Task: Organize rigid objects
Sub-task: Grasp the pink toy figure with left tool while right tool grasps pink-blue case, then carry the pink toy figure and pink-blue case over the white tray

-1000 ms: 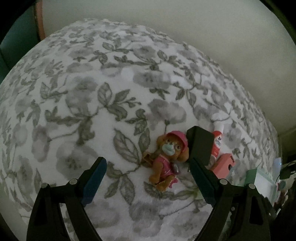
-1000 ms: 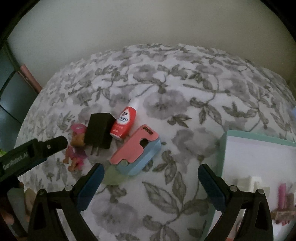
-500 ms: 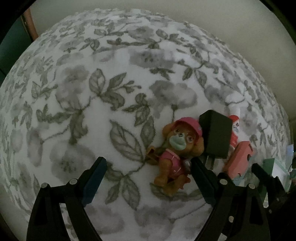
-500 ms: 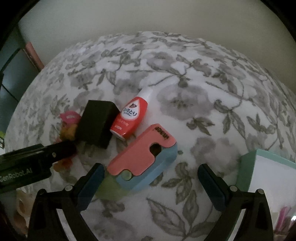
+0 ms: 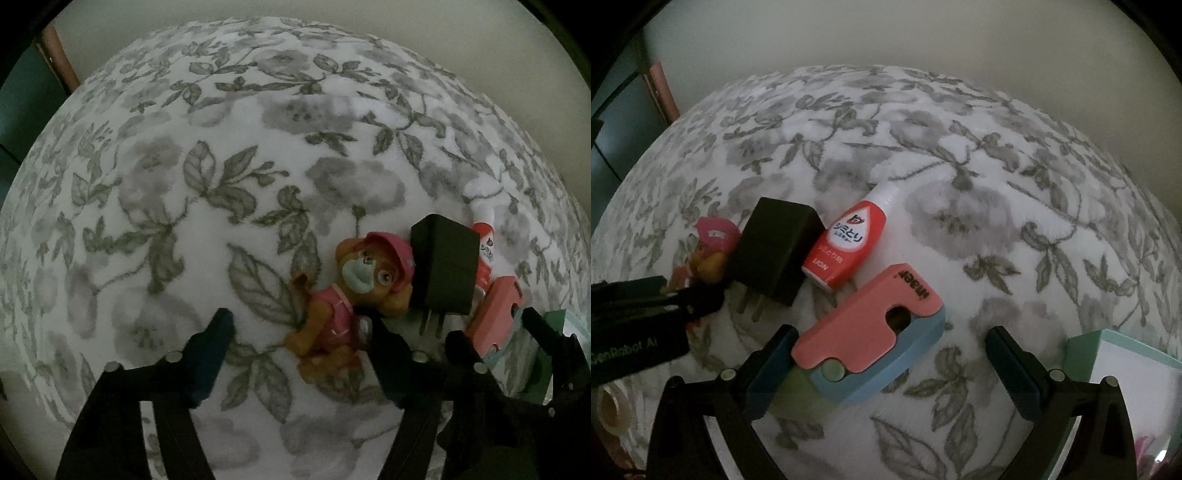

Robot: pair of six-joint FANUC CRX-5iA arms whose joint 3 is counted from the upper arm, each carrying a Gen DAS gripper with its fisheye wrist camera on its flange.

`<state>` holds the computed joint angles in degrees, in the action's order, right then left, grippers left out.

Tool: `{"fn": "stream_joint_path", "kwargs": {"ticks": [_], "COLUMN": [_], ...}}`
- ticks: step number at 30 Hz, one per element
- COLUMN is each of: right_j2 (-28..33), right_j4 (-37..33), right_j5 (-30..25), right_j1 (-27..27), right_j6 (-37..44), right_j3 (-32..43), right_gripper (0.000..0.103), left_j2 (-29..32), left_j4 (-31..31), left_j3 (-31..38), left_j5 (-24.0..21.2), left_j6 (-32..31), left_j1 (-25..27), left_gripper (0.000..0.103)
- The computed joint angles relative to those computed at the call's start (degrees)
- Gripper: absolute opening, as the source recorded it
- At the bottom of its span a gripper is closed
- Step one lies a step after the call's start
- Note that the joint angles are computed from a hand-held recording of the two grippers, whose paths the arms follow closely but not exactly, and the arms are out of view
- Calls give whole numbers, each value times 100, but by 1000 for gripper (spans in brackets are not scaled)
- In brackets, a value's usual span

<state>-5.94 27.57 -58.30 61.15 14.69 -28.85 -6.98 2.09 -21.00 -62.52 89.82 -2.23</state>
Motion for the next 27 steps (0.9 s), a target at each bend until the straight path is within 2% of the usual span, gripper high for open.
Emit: {"fn": "stream_joint_path", "kwargs": {"ticks": [4, 6, 8, 10, 12, 14, 27], "right_j2": [3, -4, -13, -27, -42, -41, -168], "right_j4": [19, 46, 53, 98, 114, 94, 134], "right_j5": [-20, -28, -25, -29, -36, -52, -108], "right_j1": [4, 13, 11, 22, 27, 22, 2], "right_j6": [-2, -31, -42, -68, -37, -8, -148], "right_j3": [3, -5, -6, -17, -3, 26, 33], "right_gripper": [99, 96, 93, 87, 76, 73, 73], "left_j2": [-24, -54, -66, -81, -101, -122, -395], "left_j4": [4, 55, 114, 181, 308, 476, 895], "left_j3": [6, 9, 10, -9, -49, -140, -234], "left_j5": [-7, -24, -18, -17, -7, 51, 49], "left_j6": [-95, -150, -172, -185, -261, -385, -781], "left_j1": [-23, -47, -71, -62, -27, 47, 336], "left_gripper": [58, 47, 42, 42, 42, 42, 42]}}
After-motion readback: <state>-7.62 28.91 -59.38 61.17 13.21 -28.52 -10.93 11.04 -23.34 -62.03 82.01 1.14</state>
